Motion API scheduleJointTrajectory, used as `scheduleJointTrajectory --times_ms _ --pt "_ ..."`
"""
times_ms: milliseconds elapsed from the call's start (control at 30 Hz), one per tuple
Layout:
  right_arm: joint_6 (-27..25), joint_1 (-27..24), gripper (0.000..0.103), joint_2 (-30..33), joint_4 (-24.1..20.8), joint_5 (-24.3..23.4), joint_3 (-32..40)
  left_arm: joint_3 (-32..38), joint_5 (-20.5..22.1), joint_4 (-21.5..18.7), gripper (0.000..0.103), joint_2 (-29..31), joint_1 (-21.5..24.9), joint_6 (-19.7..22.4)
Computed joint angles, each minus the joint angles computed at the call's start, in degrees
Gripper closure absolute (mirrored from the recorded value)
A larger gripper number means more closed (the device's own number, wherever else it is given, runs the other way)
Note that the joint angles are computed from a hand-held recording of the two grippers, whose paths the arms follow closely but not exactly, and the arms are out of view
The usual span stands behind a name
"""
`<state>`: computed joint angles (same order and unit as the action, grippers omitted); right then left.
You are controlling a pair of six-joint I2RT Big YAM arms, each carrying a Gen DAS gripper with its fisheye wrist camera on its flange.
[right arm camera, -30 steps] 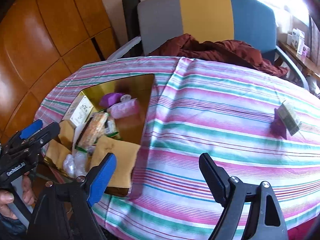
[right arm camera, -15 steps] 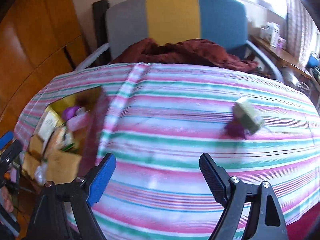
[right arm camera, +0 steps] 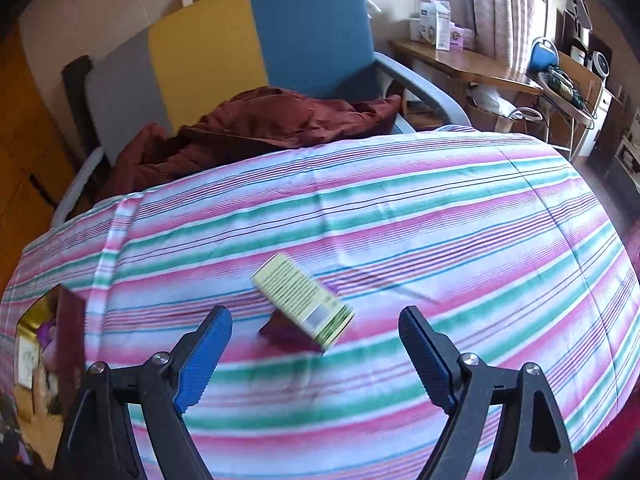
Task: Organize objects
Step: 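Move both open tools back to the green box and purple packet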
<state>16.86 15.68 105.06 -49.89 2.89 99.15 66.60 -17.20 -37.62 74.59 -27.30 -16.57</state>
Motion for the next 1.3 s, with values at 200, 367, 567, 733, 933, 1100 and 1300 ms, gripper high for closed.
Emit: scheduleJointTrajectory --times_ms 200,367,567,733,933,1100,1300 --pt "1.3 -1.92 0.016 4.42 0.82 -7.02 3.68 2.61 1.07 -1.11 0.007 3.28 -0.47 0.47" --pt "0.76 -2.84 0.017 5.66 0.93 -26.11 4.0 5.82 2.45 -2.3 0.007 6.48 -0.74 0.2" --pt "4.09 -3.33 0.016 3.06 5.06 -25.02 1.03 10.13 2.73 -4.14 0.007 10.36 -1.96 0.44" --pt "9.59 -4.78 0.016 3.41 3.66 -18.74 1.22 15.58 3.62 -6.99 0.007 15.35 -3.29 0.92" --pt "12.4 -6.27 0.016 2.94 2.4 -17.71 0.81 23.58 5.22 -9.03 0.008 23.02 -5.54 3.82" --pt "11.42 -6.37 0.016 3.29 1.27 -18.93 1.44 30.45 7.84 -9.71 0.02 29.73 -6.93 8.72" --pt "10.46 -6.24 0.016 4.44 -0.63 -19.7 2.62 37.88 8.83 -9.61 0.024 36.71 -7.98 12.68"
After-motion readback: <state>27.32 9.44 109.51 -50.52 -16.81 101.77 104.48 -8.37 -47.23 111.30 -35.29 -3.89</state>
